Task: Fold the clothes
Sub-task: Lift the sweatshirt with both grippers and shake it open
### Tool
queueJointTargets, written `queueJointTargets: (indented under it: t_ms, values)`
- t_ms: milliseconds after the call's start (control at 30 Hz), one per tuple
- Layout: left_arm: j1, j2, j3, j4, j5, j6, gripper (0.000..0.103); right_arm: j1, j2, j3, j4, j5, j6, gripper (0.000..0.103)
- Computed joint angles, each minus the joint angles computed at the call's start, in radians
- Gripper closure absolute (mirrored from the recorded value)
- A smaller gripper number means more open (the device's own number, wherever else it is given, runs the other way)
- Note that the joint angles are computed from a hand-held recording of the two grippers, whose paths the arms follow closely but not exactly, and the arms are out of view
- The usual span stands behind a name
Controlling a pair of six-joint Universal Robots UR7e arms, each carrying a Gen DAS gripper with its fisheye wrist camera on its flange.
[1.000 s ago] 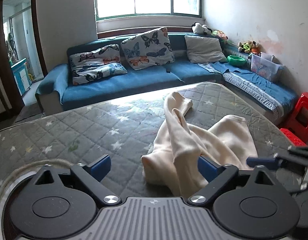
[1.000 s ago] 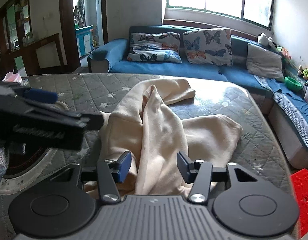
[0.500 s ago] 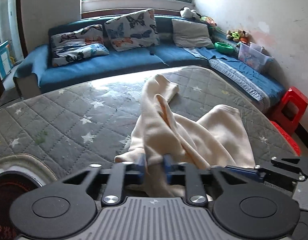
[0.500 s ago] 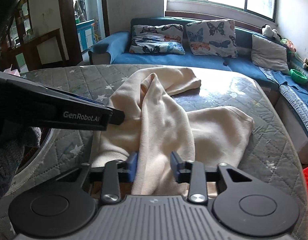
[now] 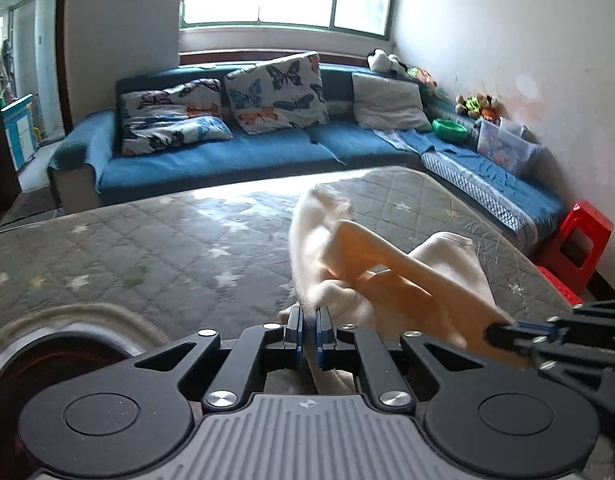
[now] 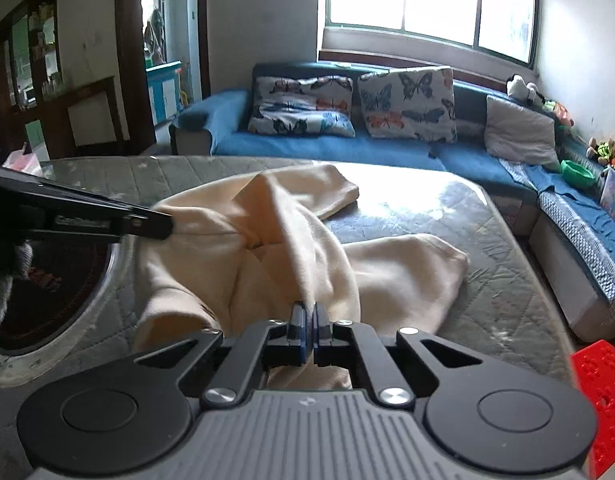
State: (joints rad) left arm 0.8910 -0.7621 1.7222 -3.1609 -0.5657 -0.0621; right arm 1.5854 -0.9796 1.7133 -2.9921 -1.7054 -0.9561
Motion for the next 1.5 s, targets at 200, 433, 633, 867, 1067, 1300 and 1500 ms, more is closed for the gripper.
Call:
queueJointTargets:
  t_ms: [200,433,633,867,1067,1300,1500]
  values:
    - [-0.073,-0.130,0.215,-0.047,0.039,-0.085,0.097,-0.029,-0.148,0.140,0.013,0.070,-0.053,0.101]
    - [-0.192,-0.328,0.517,0.097,0.069,-0.379,0.096,-0.079,-0.367,0.300,0.144,0.092,-0.149,0.101]
    - [-0.278,-0.475,0.696,0.372,0.029,-0.749,0.096,-0.096,-0.486,0.381,0.276,0.010,-0.239,0.098]
    - [-0.314,-0.526,0.753,0.412,0.021,-0.868,0.093,-0.056,-0.492,0.428,0.269,0.027,-0.298,0.084]
    - [-0.321,-0.522,0.751,0.426,0.045,-0.857,0.089,-0.009,-0.398,0.424,0.238,0.052,-0.317,0.076]
    - [-0.335,-0.568,0.752,0.561,0.119,-0.943,0.063,0.033,-0.266,0.402,0.173,0.027,-0.309,0.072]
    - [-0.299,-0.510,0.714,0.429,0.156,-0.811,0.055,0.026,-0.200,0.399,0.090,-0.004,-0.298,0.075]
